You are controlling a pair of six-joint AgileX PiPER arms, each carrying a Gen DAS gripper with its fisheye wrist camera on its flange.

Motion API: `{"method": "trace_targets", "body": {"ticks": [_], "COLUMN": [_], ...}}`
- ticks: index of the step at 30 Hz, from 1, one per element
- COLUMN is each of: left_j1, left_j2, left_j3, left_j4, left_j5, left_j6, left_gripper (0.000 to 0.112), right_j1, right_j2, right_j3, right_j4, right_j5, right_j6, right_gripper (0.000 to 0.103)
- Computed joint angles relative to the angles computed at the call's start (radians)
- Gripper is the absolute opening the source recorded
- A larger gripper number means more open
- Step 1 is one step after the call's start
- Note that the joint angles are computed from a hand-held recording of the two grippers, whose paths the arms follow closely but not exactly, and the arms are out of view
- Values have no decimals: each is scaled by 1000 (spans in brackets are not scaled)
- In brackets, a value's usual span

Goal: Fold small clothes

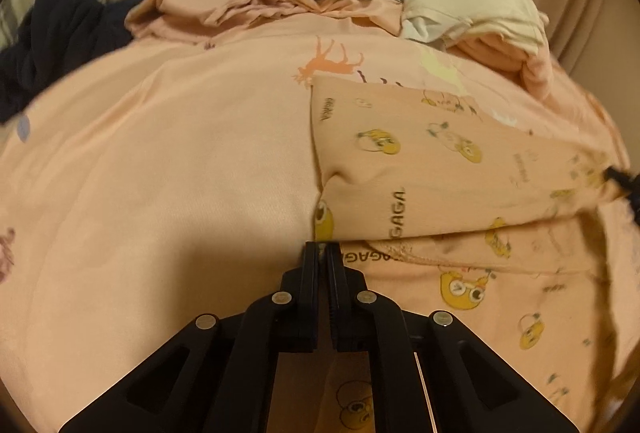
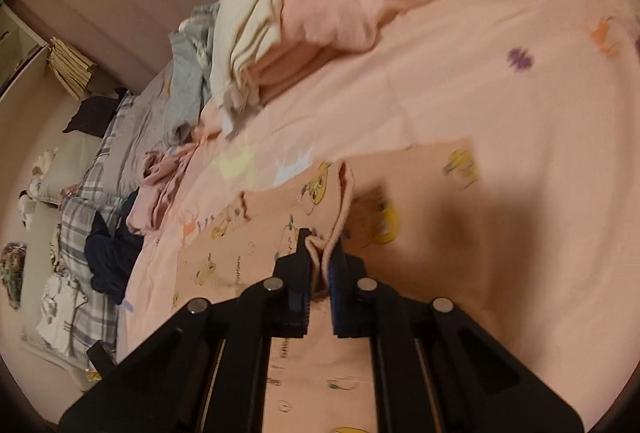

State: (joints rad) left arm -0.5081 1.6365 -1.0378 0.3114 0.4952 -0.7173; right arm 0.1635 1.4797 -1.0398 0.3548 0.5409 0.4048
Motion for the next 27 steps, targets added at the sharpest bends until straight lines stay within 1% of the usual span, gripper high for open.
{"method": "trace_targets", "body": {"ticks": [1, 3, 5, 8, 10, 13, 14, 15, 16, 17, 18, 20, 21, 24, 25, 26, 27], "left_j1": [-11, -22, -9, 23, 32, 46, 45, 35, 29, 34, 47, 56, 56, 56, 43, 37, 24], "left_j2": [5, 18, 16, 9, 2, -14, -23, -36, -53, -83, -119, -175, -187, -150, -99, -67, -4], "left_j3": [-7, -20, -17, -10, -8, -7, -7, -15, -17, -6, 8, 10, -5, -93, -157, -190, -250], "left_j4": [33, 63, 30, -67, -105, -164, -161, -117, -95, -111, -149, -167, -163, -189, -196, -207, -237], "left_j5": [13, 32, 21, 3, 7, 30, 46, 91, 124, 126, 119, 119, 125, 119, 125, 123, 122], "left_j6": [-27, -50, -37, 74, 119, 171, 165, 126, 119, 151, 203, 234, 236, 274, 285, 297, 319], "left_gripper": [7, 7, 7, 7, 7, 7, 7, 7, 7, 7, 7, 6, 6, 6, 6, 6, 6], "right_j1": [-14, -16, -28, -49, -40, -44, -48, -54, -56, -51, -38, -25, -33, -52, -39, -13, 19], "right_j2": [-11, -17, -6, 5, 31, 33, 30, 22, 15, 5, -15, -69, -110, -168, -170, -152, -116], "right_j3": [9, 23, 49, 94, 100, 119, 117, 109, 102, 90, 70, 70, 70, 54, 35, 6, -29], "right_j4": [8, -58, -35, -4, -52, -42, -42, -46, -59, -106, -193, -279, -275, -214, -216, -230, -245], "right_j5": [5, 6, -3, -5, 0, -8, 2, 27, 48, 80, 128, 154, 158, 148, 142, 138, 139], "right_j6": [-20, 34, 18, -11, 34, 11, 10, 9, 13, 46, 108, 155, 138, 82, 84, 90, 92], "right_gripper": [8, 8, 8, 8, 8, 8, 8, 8, 9, 9, 9, 11, 11, 11, 11, 11, 11]}}
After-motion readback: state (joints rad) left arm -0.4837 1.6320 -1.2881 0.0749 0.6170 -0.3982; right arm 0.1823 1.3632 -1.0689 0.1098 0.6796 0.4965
